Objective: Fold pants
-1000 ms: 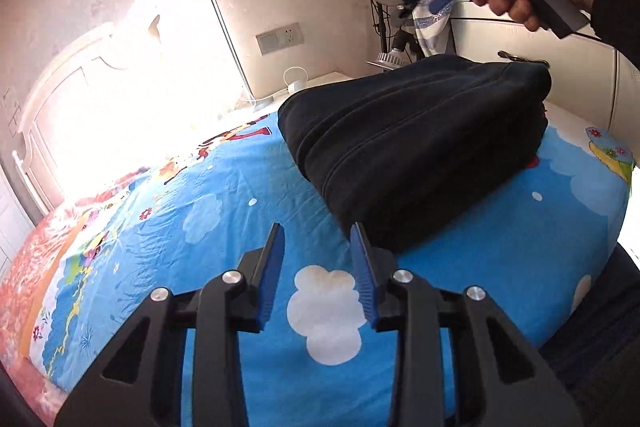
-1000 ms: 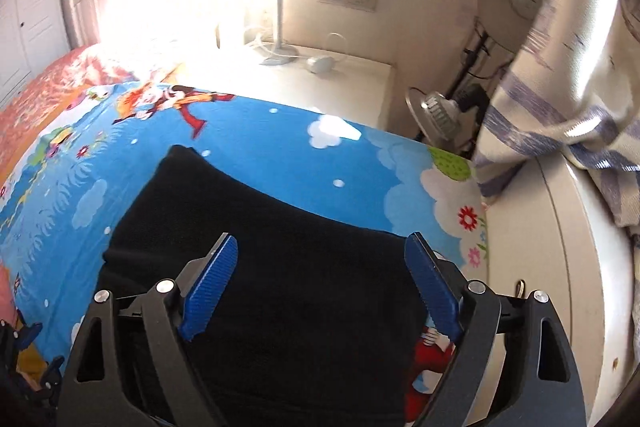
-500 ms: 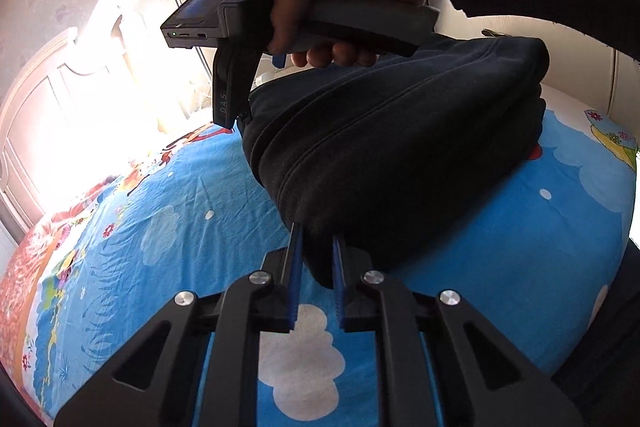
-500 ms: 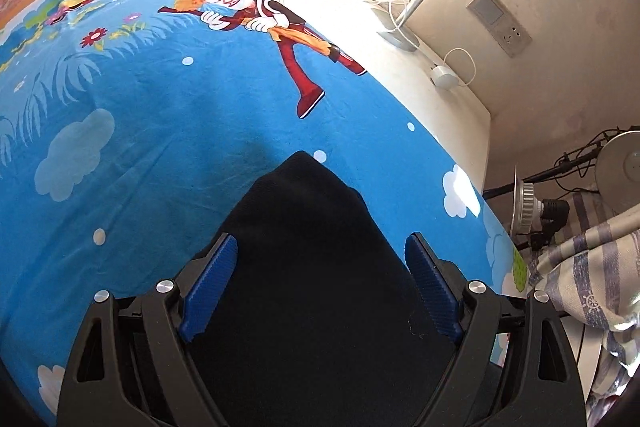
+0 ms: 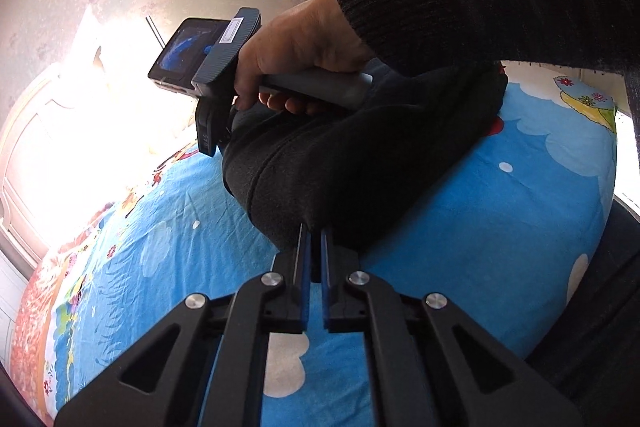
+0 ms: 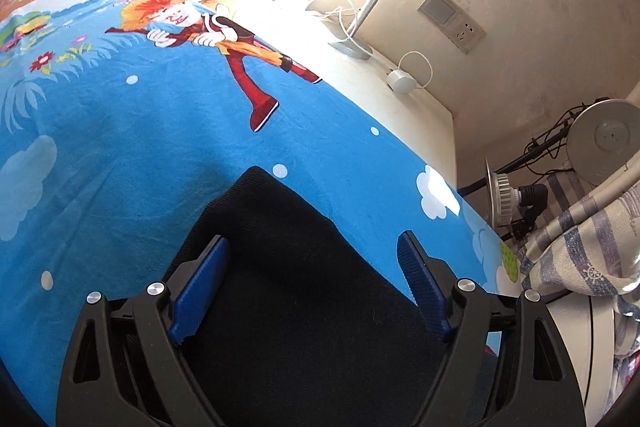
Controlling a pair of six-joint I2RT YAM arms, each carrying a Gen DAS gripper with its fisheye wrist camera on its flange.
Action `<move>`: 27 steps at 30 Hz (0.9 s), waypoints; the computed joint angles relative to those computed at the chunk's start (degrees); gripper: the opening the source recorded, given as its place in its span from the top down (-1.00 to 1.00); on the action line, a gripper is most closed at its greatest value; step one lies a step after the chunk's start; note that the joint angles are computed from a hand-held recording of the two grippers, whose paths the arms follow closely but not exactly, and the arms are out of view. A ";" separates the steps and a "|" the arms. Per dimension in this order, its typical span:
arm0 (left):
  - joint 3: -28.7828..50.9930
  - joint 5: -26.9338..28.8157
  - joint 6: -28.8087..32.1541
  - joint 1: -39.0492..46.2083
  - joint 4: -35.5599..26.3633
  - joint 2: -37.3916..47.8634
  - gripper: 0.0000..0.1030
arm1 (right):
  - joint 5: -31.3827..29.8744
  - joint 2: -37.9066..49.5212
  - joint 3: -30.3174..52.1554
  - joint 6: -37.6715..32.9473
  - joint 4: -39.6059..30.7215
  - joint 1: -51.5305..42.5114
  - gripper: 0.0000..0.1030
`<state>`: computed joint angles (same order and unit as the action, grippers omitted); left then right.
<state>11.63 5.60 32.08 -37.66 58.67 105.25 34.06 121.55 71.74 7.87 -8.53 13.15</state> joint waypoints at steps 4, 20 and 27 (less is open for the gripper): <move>-0.36 -0.31 -0.83 -0.69 -1.46 -1.61 0.95 | -3.85 0.83 1.54 2.38 -2.81 -2.11 -0.54; 5.41 8.39 -0.24 6.49 -12.16 0.10 -0.15 | -8.33 -1.22 4.76 -1.39 -20.54 6.42 -0.52; 14.73 16.30 1.45 10.13 -27.00 0.32 0.69 | -11.33 0.33 -0.38 0.41 -9.78 2.82 -0.60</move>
<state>26.35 21.91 33.52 -27.52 31.67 105.57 22.73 121.88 71.36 8.28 -18.31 15.97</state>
